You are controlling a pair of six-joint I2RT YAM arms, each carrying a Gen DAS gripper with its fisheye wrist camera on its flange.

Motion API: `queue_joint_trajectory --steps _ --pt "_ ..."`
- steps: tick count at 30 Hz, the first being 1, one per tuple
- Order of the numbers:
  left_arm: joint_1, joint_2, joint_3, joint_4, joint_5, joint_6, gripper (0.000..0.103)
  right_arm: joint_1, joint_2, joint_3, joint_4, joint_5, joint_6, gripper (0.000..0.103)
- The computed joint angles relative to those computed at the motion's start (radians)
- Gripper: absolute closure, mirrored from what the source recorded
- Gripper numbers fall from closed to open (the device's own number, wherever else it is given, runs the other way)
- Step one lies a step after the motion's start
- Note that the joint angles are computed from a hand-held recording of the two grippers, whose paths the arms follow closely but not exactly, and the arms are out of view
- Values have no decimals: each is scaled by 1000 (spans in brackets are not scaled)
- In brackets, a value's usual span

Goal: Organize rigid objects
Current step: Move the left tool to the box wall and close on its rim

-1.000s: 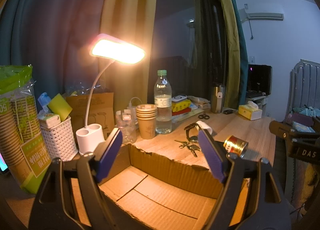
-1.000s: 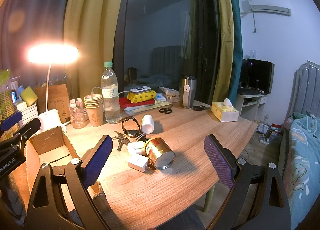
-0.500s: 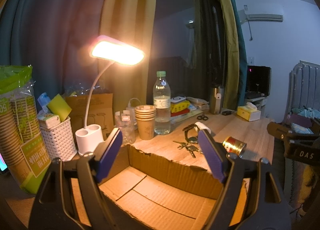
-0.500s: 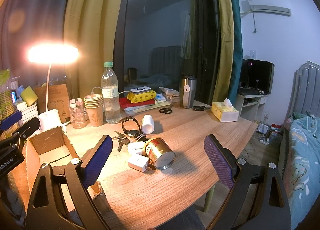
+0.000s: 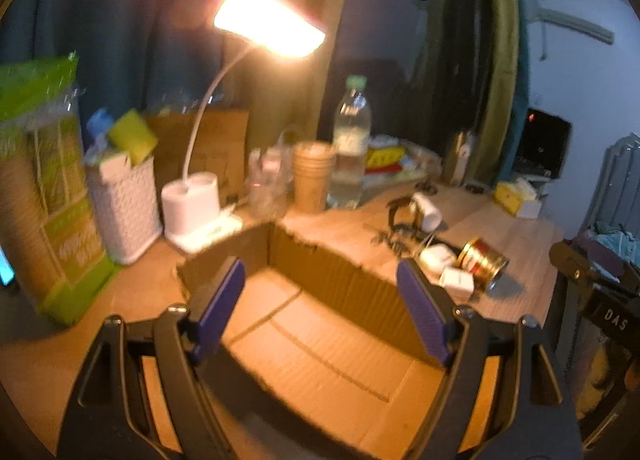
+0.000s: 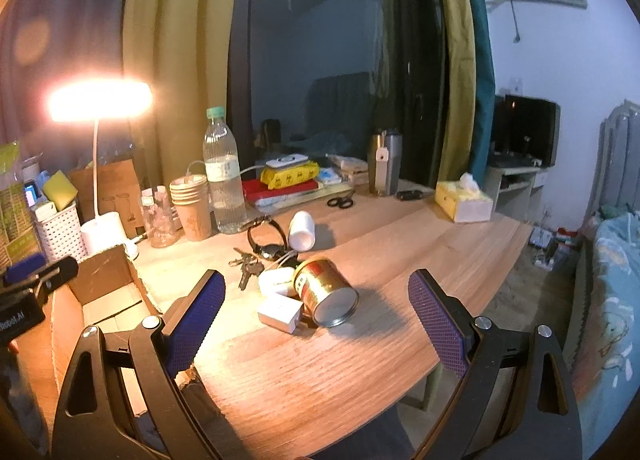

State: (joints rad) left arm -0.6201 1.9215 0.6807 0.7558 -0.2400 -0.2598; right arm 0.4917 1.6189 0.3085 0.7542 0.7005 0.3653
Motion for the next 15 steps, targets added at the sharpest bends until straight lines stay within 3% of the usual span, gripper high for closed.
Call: queue_joint_trajectory --steps 15 --pt "-27 0 58 -331 -114 -212 23 -124 155 6 119 -226 -16 8"
